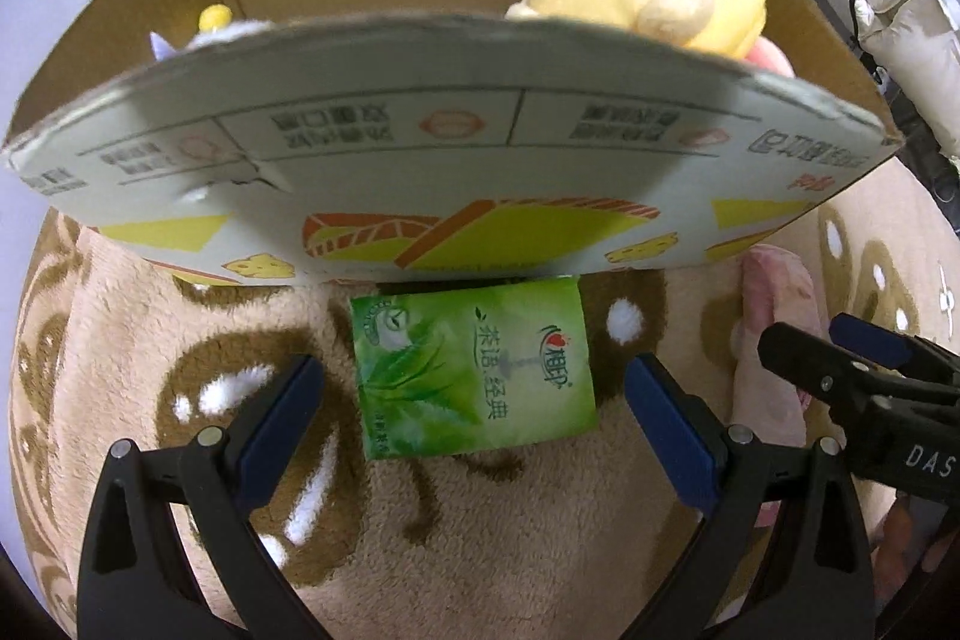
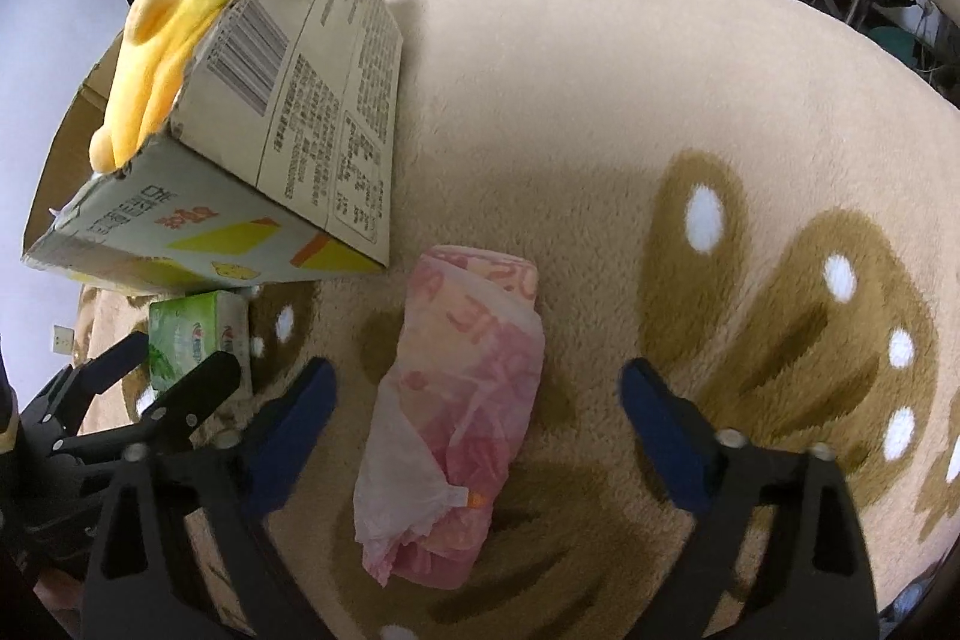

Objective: Organize soft objects
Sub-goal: 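Move left tool to the green tea package while right tool approaches the pink wrapped bundle, then close left tool on the green package while right tool grips the pink bundle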

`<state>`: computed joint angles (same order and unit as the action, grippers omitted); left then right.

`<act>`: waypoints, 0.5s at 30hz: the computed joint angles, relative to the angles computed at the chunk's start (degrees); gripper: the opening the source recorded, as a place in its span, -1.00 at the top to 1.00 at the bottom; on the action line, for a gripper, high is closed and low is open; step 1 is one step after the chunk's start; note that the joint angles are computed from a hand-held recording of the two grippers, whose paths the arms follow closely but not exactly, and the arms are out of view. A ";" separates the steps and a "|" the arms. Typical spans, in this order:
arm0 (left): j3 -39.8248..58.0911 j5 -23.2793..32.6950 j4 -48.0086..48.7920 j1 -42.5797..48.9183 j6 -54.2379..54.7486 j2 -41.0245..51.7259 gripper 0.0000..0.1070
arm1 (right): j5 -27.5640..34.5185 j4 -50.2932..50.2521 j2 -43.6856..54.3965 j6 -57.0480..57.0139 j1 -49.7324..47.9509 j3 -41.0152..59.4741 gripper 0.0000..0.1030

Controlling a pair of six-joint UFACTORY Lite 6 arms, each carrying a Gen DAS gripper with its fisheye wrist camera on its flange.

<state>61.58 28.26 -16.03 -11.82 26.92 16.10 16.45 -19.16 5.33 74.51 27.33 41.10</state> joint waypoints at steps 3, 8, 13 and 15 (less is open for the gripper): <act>-0.46 -1.30 2.39 -1.41 -3.04 0.45 -0.85 | -2.41 6.64 0.06 -7.10 -1.63 -1.27 -0.54; 0.24 -2.23 7.26 -3.14 -7.53 3.32 -0.50 | -4.76 15.76 1.84 -16.74 -2.52 -1.14 -0.15; -3.20 -6.00 7.50 -3.70 -8.19 2.44 -0.41 | -5.57 18.68 3.67 -21.09 -1.67 0.47 0.09; -5.00 -6.85 7.68 -3.79 -8.02 1.08 -0.41 | -7.29 22.09 2.77 -24.30 -1.76 -0.39 0.24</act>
